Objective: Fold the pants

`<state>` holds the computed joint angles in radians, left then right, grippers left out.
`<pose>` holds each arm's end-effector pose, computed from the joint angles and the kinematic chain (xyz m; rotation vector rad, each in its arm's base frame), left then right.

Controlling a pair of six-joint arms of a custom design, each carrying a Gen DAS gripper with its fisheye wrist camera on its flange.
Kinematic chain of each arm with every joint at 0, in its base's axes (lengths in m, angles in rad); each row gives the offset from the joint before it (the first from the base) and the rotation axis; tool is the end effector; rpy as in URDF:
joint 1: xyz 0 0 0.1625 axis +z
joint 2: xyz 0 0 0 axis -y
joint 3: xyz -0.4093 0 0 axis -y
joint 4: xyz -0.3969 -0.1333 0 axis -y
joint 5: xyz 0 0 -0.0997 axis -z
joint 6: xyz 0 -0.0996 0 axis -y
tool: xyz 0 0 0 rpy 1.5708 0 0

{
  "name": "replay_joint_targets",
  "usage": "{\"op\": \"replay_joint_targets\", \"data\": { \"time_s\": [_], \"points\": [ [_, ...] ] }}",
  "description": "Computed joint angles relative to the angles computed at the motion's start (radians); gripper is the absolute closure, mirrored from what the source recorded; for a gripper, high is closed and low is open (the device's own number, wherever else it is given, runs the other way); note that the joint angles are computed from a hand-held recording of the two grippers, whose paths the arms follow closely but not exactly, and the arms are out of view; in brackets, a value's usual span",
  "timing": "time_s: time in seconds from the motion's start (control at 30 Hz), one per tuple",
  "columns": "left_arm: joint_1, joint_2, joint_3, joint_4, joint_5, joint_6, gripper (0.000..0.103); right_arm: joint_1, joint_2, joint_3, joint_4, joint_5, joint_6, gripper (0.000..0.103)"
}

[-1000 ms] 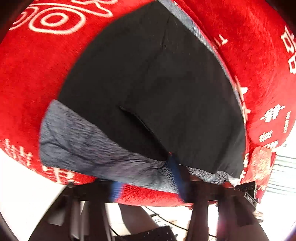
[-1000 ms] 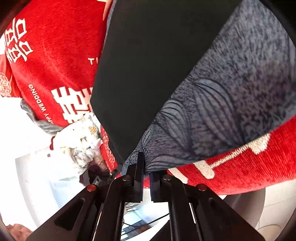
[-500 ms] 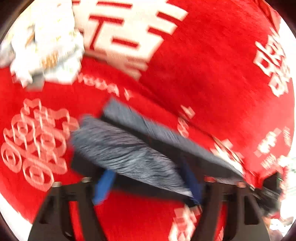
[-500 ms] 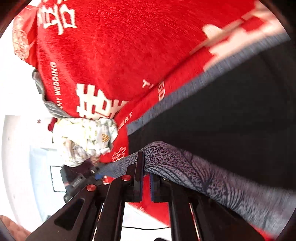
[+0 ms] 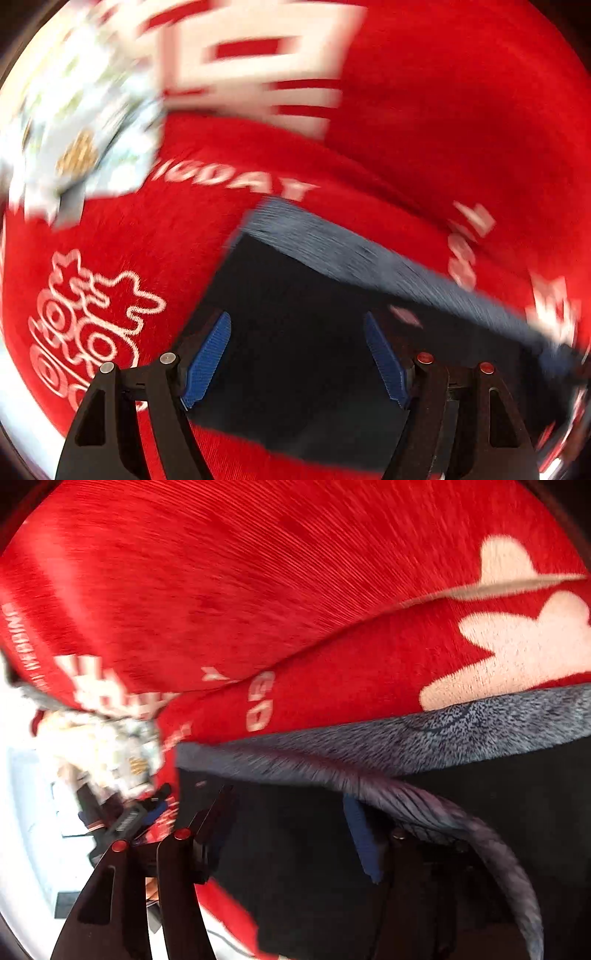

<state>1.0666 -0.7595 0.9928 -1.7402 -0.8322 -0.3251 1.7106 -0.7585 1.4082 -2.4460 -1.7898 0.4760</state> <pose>-0.2003 -0.7778 0.2727 0.2466 2.4111 -0.3070 0.2126 -0.7093 0.1315 -0.5338 -2.9245 0.4198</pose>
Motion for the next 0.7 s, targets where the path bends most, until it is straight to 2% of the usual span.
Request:
{"op": "replay_joint_targets", "data": {
  "time_s": [0.07, 0.1, 0.13, 0.2, 0.23, 0.27, 0.33, 0.43, 0.5, 0.57, 0.63, 0.7],
  "points": [
    [-0.038, -0.019, 0.036, 0.016, -0.066, 0.068, 0.028, 0.018, -0.065, 0.058, -0.019, -0.014, -0.015, 0.040],
    [-0.064, -0.027, 0.058, 0.035, -0.130, 0.105, 0.028, 0.029, -0.119, 0.111, -0.037, -0.030, -0.009, 0.040],
    [-0.081, -0.017, 0.050, 0.054, -0.169, 0.117, 0.028, 0.041, -0.172, 0.164, -0.048, -0.054, 0.006, 0.040],
    [-0.123, -0.009, 0.082, 0.079, -0.313, 0.141, 0.028, 0.062, -0.282, 0.270, -0.042, -0.118, 0.053, 0.040],
    [-0.136, -0.002, 0.091, 0.085, -0.361, 0.144, 0.028, 0.066, -0.356, 0.350, -0.065, -0.127, 0.084, 0.040],
    [-0.157, 0.000, 0.118, 0.084, -0.425, 0.146, 0.028, 0.069, -0.413, 0.408, -0.073, -0.140, 0.120, 0.039],
    [-0.192, 0.036, 0.148, 0.078, -0.547, 0.157, 0.028, 0.080, -0.565, 0.535, 0.001, -0.203, 0.245, 0.039],
    [-0.228, 0.083, 0.180, 0.082, -0.674, 0.171, 0.028, 0.094, -0.770, 0.716, 0.054, -0.226, 0.416, 0.039],
    [-0.255, 0.119, 0.183, 0.102, -0.712, 0.206, 0.028, 0.088, -0.922, 0.848, 0.086, -0.207, 0.542, 0.039],
    [-0.278, 0.147, 0.175, 0.130, -0.728, 0.228, 0.028, 0.085, -1.020, 0.940, 0.091, -0.181, 0.620, 0.039],
    [-0.294, 0.164, 0.172, 0.154, -0.739, 0.230, 0.028, 0.081, -1.080, 1.038, 0.024, -0.146, 0.682, 0.040],
    [-0.305, 0.197, 0.147, 0.177, -0.732, 0.231, 0.028, 0.056, -1.109, 1.133, -0.120, -0.096, 0.691, 0.040]
  ]
}}
